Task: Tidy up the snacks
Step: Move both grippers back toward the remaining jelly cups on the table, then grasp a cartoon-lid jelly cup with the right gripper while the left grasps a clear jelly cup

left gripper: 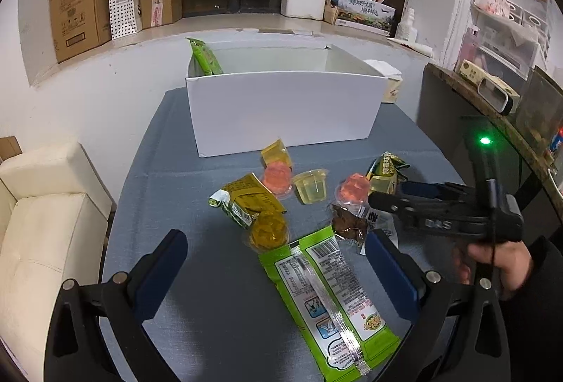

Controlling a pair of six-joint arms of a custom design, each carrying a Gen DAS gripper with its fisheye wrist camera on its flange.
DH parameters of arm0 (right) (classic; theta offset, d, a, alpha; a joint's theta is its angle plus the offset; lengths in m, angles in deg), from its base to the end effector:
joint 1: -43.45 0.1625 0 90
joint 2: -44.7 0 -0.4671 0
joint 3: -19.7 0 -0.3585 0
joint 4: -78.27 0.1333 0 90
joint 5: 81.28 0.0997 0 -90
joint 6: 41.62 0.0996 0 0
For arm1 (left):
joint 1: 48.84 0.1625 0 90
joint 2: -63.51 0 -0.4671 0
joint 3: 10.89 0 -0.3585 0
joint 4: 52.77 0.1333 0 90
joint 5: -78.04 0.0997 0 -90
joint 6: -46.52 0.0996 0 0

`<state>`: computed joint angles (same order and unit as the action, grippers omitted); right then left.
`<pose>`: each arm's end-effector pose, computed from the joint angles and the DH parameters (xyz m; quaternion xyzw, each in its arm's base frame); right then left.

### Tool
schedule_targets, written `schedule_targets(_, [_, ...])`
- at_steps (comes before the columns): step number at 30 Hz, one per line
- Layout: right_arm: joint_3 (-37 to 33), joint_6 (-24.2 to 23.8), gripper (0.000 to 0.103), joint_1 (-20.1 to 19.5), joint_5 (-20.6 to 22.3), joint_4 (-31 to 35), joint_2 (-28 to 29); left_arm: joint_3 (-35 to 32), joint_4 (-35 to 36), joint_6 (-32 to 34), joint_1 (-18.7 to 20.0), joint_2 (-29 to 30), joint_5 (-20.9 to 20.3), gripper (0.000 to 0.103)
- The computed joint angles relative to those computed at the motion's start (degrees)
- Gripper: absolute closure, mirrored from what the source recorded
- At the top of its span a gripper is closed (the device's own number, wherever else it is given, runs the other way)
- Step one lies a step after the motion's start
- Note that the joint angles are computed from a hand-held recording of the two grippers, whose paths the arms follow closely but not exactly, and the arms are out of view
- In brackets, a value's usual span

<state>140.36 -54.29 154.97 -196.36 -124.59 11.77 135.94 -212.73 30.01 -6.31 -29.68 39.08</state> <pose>0.2809 -0.4641 0.0189 0.2349 -0.9246 0.2281 0.1949 -0.0785 -0.3580 0.3081 0.1795 0.8772 -0.3346 0.2938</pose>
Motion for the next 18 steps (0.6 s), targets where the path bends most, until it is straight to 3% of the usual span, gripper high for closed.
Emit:
schedule_targets(1, [-0.54,0.02,0.027,-0.21,-0.12,1.14,0.12,-0.12,0.11,-0.05,0.23,0.19,-0.05,0.000])
schedule_targets(3, [-0.84,-1.43,0.039,-0.82,1.39,0.88,0.26,-0.11,0.20,-0.09,0.34,0.57,0.46,0.000])
schedule_targets(4, [-0.92,-1.23,0.053,-1.02,1.85,1.35,0.12,-0.03,-0.05,0.10,0.44,0.74,0.51,0.000])
schedule_targets(18, [3.43,-3.74,0.053,0.67,3.22,-5.02,-1.45,-1.56,-5.48,3.38,2.37,7.02,0.17,0.000])
